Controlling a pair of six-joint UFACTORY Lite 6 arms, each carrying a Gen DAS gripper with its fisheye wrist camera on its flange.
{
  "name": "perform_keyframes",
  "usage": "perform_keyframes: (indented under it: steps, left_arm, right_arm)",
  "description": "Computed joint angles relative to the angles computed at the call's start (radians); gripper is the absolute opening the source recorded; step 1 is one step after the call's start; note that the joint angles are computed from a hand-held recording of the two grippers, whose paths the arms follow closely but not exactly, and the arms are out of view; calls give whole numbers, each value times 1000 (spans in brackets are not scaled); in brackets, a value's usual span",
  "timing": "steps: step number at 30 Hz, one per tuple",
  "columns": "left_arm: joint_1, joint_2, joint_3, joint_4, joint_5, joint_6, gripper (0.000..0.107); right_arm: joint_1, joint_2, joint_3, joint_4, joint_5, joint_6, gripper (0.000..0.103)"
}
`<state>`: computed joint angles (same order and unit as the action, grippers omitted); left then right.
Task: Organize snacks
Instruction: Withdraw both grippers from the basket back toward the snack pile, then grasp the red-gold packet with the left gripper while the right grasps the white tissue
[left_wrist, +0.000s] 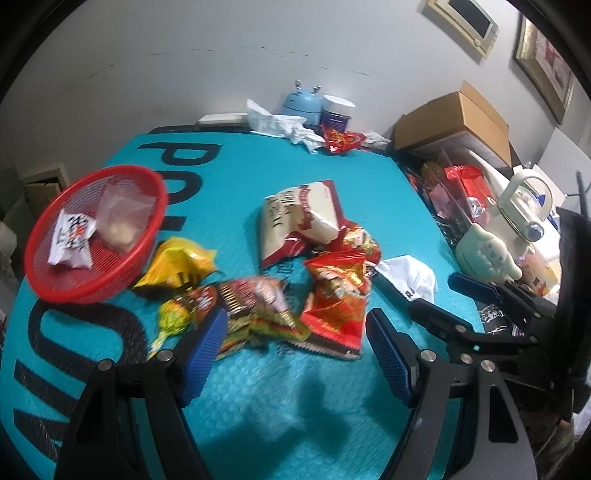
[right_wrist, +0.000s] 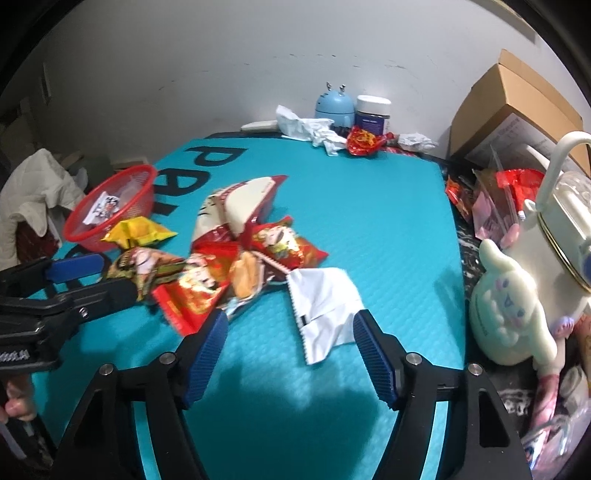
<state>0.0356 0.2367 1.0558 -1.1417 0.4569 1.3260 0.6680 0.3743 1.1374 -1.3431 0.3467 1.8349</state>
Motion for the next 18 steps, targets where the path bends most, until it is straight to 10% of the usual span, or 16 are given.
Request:
perform_keyframes:
  steps: [18]
  left_arm:
    - [-121,115,107,-53,-36,52,77]
  right_arm:
    - [-140,147,62,-102,-121,67,75]
